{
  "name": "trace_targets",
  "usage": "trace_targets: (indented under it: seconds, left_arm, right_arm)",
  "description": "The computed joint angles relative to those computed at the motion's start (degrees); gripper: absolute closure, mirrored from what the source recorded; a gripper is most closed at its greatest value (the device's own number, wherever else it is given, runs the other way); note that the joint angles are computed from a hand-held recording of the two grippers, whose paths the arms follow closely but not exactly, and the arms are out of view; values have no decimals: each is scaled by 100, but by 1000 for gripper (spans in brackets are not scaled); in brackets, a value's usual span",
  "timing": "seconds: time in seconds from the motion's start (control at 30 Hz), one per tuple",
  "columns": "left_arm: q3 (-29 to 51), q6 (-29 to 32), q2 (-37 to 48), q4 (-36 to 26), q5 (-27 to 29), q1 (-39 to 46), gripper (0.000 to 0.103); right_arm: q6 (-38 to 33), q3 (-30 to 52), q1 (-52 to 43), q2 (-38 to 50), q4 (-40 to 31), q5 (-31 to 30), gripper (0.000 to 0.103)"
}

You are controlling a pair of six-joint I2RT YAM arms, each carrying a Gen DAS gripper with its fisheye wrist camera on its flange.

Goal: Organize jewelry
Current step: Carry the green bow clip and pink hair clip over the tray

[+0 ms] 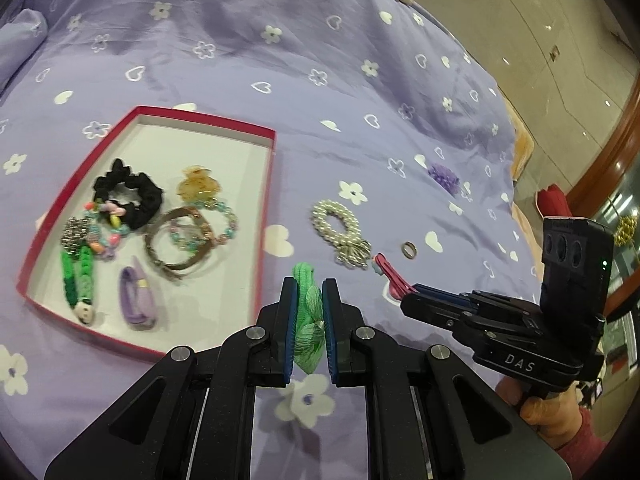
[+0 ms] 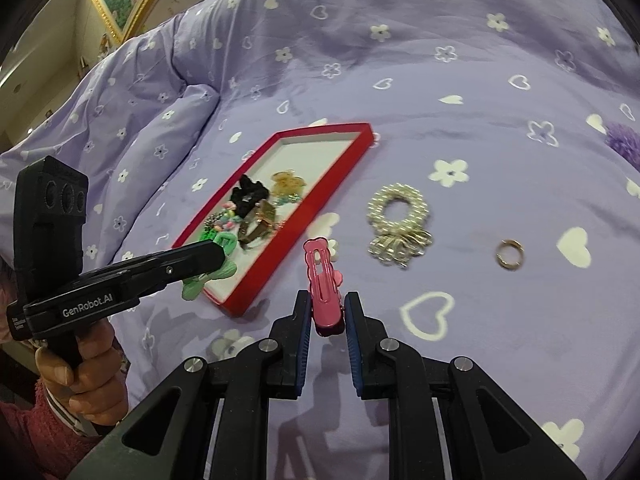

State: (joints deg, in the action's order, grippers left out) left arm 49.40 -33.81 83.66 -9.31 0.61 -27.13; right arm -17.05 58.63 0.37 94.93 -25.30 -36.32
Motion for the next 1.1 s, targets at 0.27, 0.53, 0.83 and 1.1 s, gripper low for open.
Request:
trace_targets:
  seconds: [0.27, 0.53, 0.83, 1.1]
  left_arm:
    - [-279, 110, -376, -32, 70, 438, 92]
    - [-515, 268, -699, -115, 189, 976, 92]
    - [-647, 562, -800, -180, 370, 1660, 92]
    - [-631, 751, -614, -106, 527, 2084, 92]
  right_arm:
    - [217, 111, 438, -21, 69, 135, 86]
    - [531, 325, 926, 160, 209, 257, 86]
    - [790, 589, 1408, 487, 337, 382, 86]
    - [961, 830, 1772, 776, 425, 508, 86]
